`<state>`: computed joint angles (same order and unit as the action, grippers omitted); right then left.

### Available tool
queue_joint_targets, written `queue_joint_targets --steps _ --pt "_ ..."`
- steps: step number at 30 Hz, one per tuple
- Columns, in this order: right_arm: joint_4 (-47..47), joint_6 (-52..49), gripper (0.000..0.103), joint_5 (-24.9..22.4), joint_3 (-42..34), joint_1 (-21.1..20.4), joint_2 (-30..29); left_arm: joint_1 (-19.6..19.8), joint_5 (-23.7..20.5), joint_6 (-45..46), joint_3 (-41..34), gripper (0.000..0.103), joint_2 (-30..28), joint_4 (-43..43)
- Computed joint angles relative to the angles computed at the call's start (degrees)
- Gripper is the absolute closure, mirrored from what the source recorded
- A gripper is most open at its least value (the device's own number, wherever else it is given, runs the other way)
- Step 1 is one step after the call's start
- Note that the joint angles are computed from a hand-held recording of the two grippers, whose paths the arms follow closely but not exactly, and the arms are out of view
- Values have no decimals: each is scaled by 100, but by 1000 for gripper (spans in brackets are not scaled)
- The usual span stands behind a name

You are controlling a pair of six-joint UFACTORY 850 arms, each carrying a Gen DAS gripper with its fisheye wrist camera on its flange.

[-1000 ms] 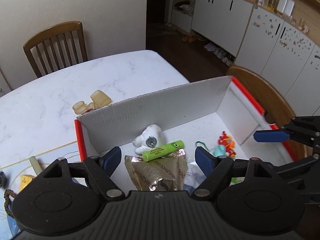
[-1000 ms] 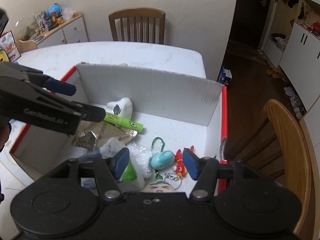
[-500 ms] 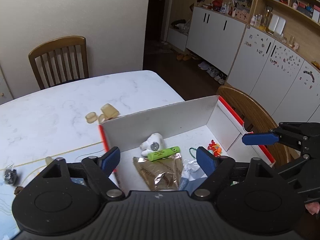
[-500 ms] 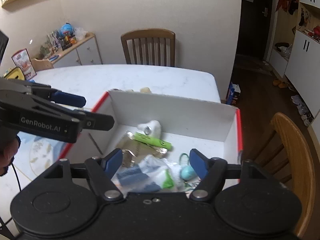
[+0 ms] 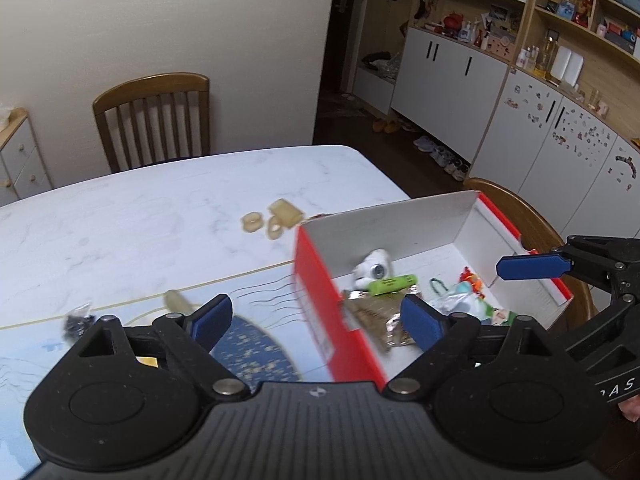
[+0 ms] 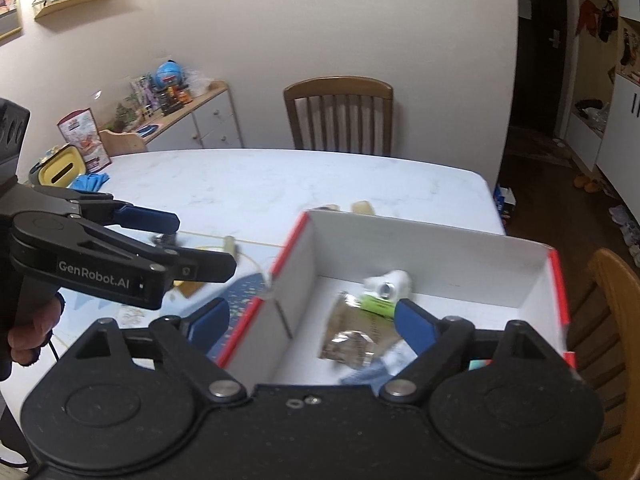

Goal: Organize objects
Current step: 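Move both tools back toward the black bag and yellow box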

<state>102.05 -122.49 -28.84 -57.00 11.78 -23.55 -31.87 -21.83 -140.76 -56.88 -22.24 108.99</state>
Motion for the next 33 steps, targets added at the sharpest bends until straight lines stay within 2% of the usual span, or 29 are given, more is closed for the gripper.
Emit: queue_joint_targets --steps 3,6,11,20,24,28,33 --pt "54 51 14 64 10 181 11 114 -20 -493 312 11 204 502" --pt "113 82 14 141 -1 361 8 231 -113 -963 620 0 383 956" --pt "223 136 14 311 -54 666 -28 513 -141 -1605 1101 0 622 1629" --pt "547 93 14 701 -213 1201 -219 1159 -122 -1792 1768 0 851 1950" --pt "777 2 14 910 -298 1405 -330 1536 -154 -2423 2016 0 922 2572" --pt "1010 -58 14 1148 -443 1614 -485 1797 -289 -2593 2085 0 873 2813" --pt "1763 -560 14 1503 -656 1873 -724 2058 -417 -3191 2061 0 672 3483"
